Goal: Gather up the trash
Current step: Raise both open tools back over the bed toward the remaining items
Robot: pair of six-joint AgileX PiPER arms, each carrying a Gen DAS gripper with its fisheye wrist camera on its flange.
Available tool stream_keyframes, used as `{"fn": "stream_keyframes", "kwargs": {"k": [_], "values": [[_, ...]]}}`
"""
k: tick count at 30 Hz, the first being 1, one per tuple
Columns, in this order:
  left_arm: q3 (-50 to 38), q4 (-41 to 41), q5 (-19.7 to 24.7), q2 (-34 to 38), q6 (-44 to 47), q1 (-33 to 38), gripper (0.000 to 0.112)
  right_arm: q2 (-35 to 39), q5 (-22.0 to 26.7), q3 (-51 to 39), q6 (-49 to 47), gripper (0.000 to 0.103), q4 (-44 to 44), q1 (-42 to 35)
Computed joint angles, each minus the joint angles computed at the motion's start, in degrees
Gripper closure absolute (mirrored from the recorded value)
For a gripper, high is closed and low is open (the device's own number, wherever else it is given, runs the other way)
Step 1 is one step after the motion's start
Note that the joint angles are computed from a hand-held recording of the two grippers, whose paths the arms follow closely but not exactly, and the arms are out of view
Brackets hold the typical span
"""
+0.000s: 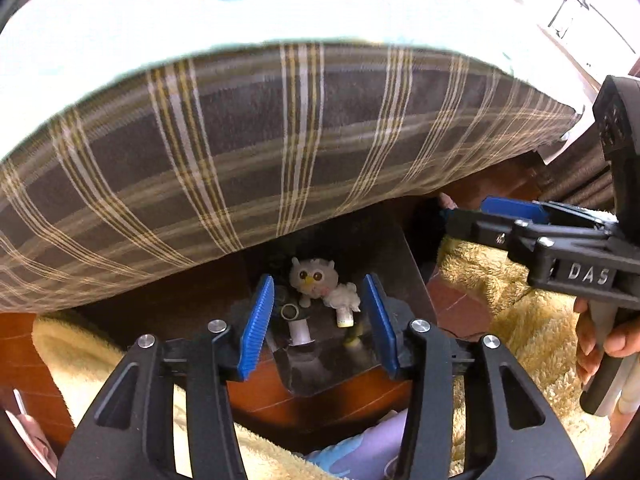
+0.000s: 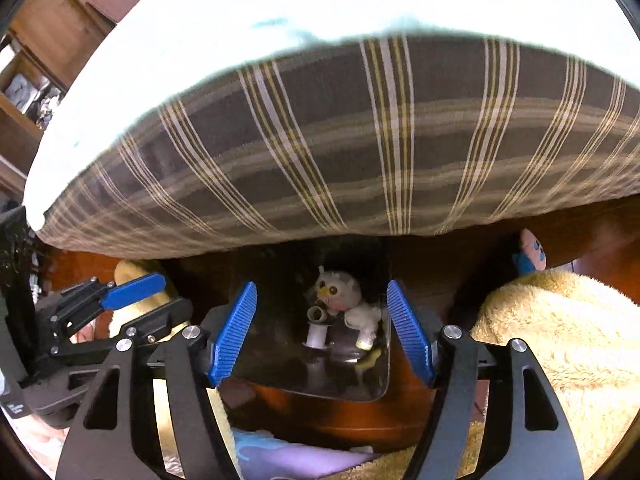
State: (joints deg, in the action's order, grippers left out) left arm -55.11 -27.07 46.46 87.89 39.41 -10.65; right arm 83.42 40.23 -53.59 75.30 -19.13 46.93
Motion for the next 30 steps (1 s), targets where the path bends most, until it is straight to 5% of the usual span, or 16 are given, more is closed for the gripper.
{"fn": "stream_keyframes", "kwargs": {"k": [8,13,20,30], "values": [[-6.0,-2.7,5.7,-5.8,3.4,4.6,0.049,-4.2,11.9,-10.8,0.1,0.027,-10.7,1.2],[-13.4,-4.3,8.2,-5.3,4.5,7.1,0.035,-3.1,14.3,-18.2,-7.2,0.026,-11.9,-3.6],[-26.7,-1.0,7.4,2.4,0.5,7.2,0.028,3.5,11.4,-28.1,-19.3,0.026,-7.1,-11.8],[-47.4,4.2,10.3,17.1,-7.2,6.8,0.027,19.4,15.7,-51.2,-32.2,0.026,-1.5,-17.7]]}}
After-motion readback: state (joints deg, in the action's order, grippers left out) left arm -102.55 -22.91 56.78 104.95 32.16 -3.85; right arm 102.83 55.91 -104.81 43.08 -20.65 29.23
